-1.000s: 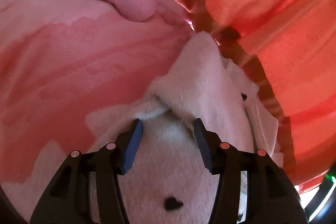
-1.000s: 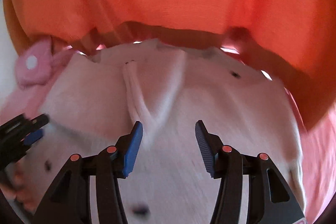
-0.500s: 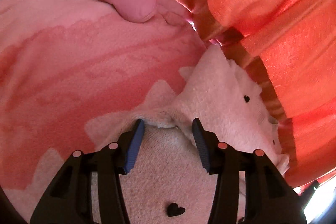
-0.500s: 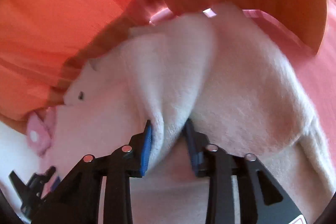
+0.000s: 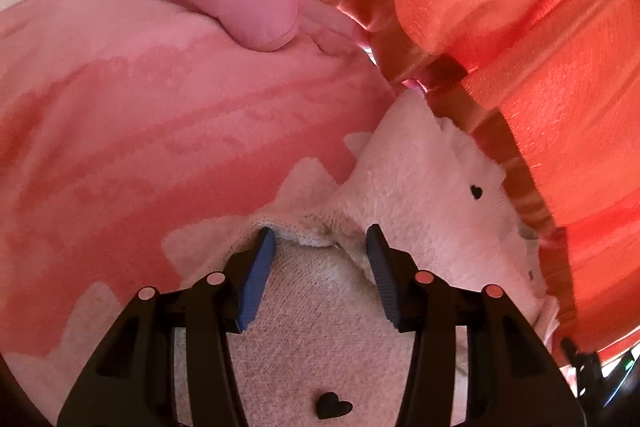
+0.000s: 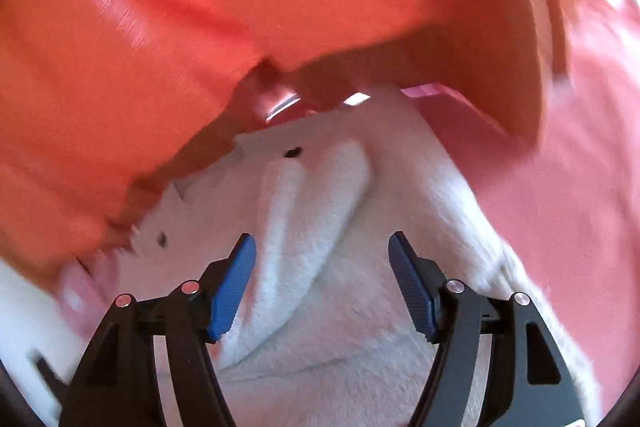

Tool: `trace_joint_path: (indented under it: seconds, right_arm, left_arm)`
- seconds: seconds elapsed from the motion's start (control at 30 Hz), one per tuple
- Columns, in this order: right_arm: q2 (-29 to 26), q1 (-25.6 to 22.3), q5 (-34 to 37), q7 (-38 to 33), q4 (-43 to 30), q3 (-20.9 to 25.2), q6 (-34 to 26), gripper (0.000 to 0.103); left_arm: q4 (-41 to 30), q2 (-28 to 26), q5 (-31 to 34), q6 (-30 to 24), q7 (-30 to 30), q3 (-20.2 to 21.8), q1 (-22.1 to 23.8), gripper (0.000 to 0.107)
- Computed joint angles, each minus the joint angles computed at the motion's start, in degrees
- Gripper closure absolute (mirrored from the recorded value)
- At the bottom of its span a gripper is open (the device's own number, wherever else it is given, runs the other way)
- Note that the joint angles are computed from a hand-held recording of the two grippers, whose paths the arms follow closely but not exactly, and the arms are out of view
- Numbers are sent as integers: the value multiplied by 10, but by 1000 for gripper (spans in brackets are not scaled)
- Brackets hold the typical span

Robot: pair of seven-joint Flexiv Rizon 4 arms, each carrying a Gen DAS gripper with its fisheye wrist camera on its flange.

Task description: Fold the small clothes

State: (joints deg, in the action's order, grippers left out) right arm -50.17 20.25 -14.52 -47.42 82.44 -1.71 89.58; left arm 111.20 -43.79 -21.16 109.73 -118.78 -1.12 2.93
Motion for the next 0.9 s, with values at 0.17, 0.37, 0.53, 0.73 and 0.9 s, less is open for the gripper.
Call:
trace_joint_path:
  seconds: [0.17, 0.37, 0.53, 0.73, 0.9]
  right_arm:
    - [-56, 24, -78, 2, -104, -20, -157, 60]
    - [-17, -117, 36, -62, -17, 154, -5, 91]
    - [-30, -208, 89, -135, 16, 260, -10, 78]
    - [-17, -190, 128, -148, 7, 242, 0, 42]
    - [3, -142, 31, -110, -18, 189, -39, 94]
  left_arm:
    - [-2, 1, 0, -9, 10, 6, -4, 61]
    - [5, 4, 21, -3, 3, -27, 31, 61]
    - [8, 7, 19, -6, -1, -19, 22, 60]
    - [14, 6, 38, 4, -19, -49, 54, 60]
    - [5, 6, 22, -12, -9, -8, 12, 60]
